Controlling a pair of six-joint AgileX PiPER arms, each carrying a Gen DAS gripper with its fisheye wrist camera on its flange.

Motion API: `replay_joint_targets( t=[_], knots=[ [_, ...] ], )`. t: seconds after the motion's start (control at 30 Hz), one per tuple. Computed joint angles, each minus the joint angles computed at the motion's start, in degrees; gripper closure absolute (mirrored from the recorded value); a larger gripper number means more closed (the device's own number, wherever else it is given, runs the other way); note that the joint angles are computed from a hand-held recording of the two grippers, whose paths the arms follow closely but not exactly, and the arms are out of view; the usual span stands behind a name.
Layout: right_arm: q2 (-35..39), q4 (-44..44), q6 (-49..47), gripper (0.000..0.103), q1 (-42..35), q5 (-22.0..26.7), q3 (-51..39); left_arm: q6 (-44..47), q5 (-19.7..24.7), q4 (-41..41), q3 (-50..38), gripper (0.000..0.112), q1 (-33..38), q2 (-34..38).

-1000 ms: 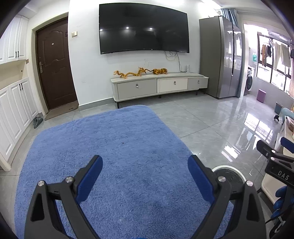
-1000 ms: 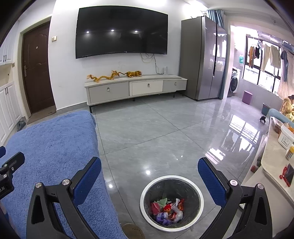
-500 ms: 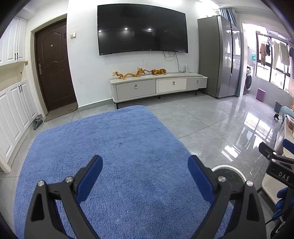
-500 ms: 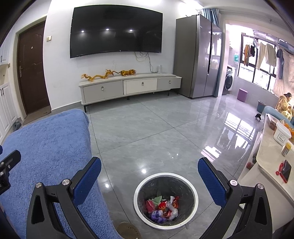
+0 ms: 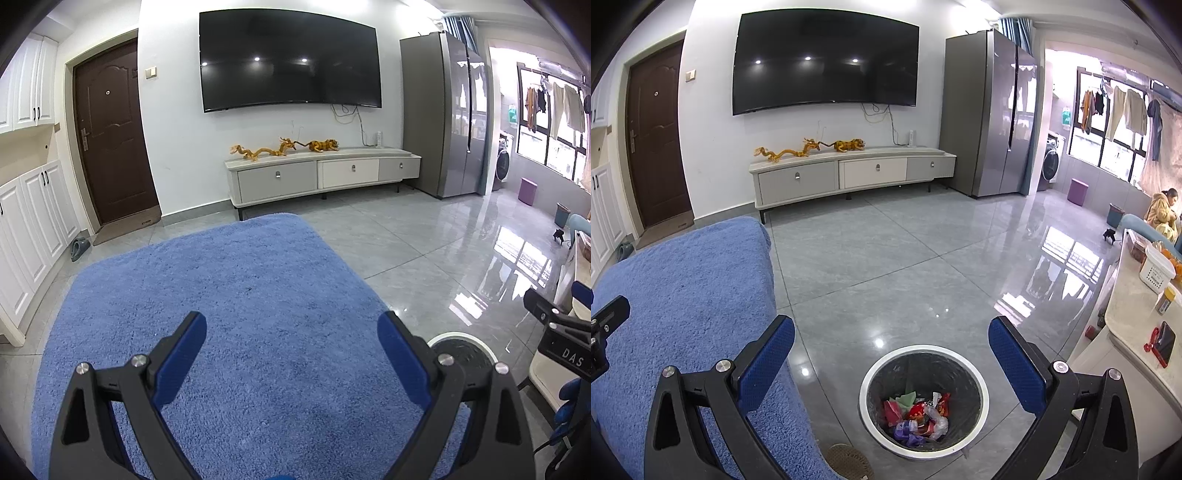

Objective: Collect trash

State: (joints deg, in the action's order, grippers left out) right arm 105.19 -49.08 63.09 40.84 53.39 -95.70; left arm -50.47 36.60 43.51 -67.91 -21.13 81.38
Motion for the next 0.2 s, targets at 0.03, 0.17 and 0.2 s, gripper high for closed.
replay_joint_targets(
  t=[0.03, 0.17, 0.2],
  knots=[
    [0.0, 0.0, -0.1, 0.000, 0.0, 0.0, -0.1, 0.1, 0.0, 0.0, -0.1, 0.018, 0.1, 0.1],
    [0.0, -0.1, 0.1, 0.000, 0.1, 0.1, -0.1, 0.2, 0.1, -0.2, -0.1, 0.018, 0.1, -0.1],
    [0.0, -0.2, 0.2, 0.000, 0.0, 0.0, 0.1, 0.3, 0.0, -0.2, -0.1, 0.018, 0.1, -0.1]
  ],
)
